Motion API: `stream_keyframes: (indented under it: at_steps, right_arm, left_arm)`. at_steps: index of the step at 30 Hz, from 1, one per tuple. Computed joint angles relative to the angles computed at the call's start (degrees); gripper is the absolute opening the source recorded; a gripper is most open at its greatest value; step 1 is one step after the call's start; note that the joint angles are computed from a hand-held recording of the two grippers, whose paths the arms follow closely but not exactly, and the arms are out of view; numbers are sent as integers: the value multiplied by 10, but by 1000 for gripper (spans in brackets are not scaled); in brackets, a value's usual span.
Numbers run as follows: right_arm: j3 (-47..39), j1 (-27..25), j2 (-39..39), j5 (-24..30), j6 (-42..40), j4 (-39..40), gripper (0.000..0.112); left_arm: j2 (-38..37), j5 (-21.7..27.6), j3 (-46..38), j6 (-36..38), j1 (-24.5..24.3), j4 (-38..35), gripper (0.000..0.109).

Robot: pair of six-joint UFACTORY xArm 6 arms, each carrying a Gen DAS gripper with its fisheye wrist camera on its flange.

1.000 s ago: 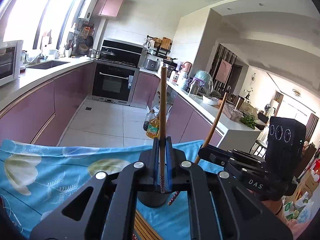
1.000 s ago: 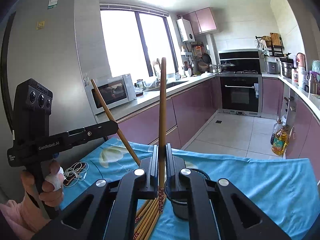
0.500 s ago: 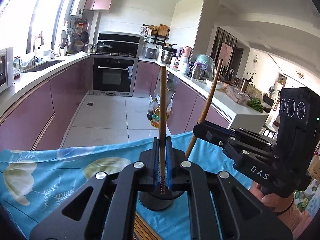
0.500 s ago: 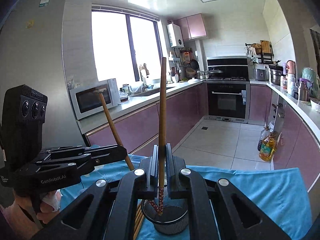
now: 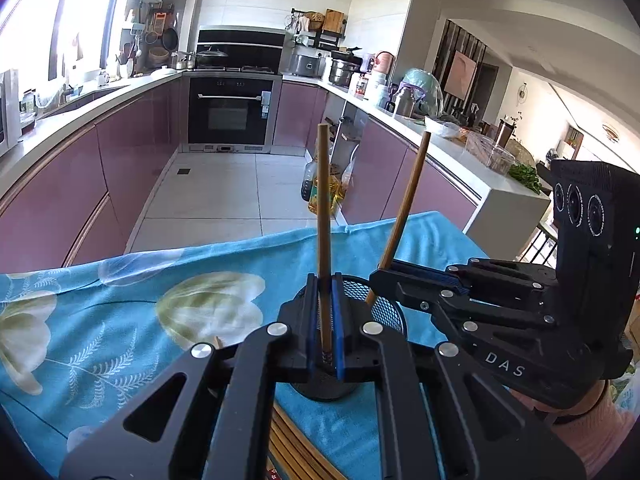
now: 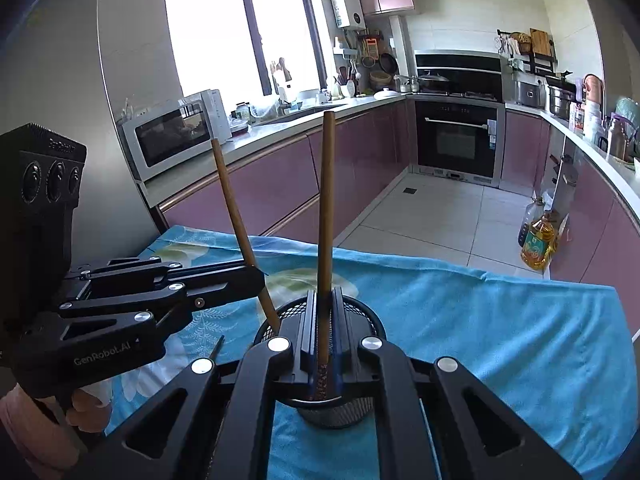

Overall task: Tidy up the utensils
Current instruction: 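Open both tools to release the chopsticks inside the cup, then close the right tool on a chopstick while the left tool grasps another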

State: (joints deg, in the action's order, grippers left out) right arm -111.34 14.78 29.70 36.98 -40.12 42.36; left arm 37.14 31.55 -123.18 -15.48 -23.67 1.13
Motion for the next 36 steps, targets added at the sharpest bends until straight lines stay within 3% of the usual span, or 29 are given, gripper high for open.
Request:
stream_keyframes:
  at_steps: [7, 9, 10, 12, 18, 23, 27, 30, 36]
  right_arm:
    - [-34, 4, 26, -1, 41, -19, 8]
    - [-30, 8, 25, -17, 48, -24, 17]
    - [-25, 9, 22, -27, 45, -20, 27]
    - [-15, 11, 17, -36, 35, -12, 28]
    - [31, 11, -14, -58, 0, 25, 33]
    - [122, 11, -85, -73, -106, 109, 41]
    - [192, 16, -140, -62, -184, 150, 47]
    - [230, 19, -162, -41, -193, 146, 48]
    - [263, 29, -161, -18, -148, 91, 48]
  left_arm:
    - [21, 15, -25, 0, 7, -7, 8]
    - [22, 15, -25, -8, 8, -9, 16]
    - [21, 12, -21, -12, 8, -9, 16]
    - [18, 8, -13, -18, 9, -7, 18]
    - [-49, -63, 107, -62, 15, 30, 27]
    - [-130, -126, 240, -134, 27, 110, 40]
    - [-186, -142, 332, -170, 37, 150, 42]
    - [-214, -135, 388, -195, 43, 172, 42]
    - [-249, -144, 483, -148, 50, 101, 42]
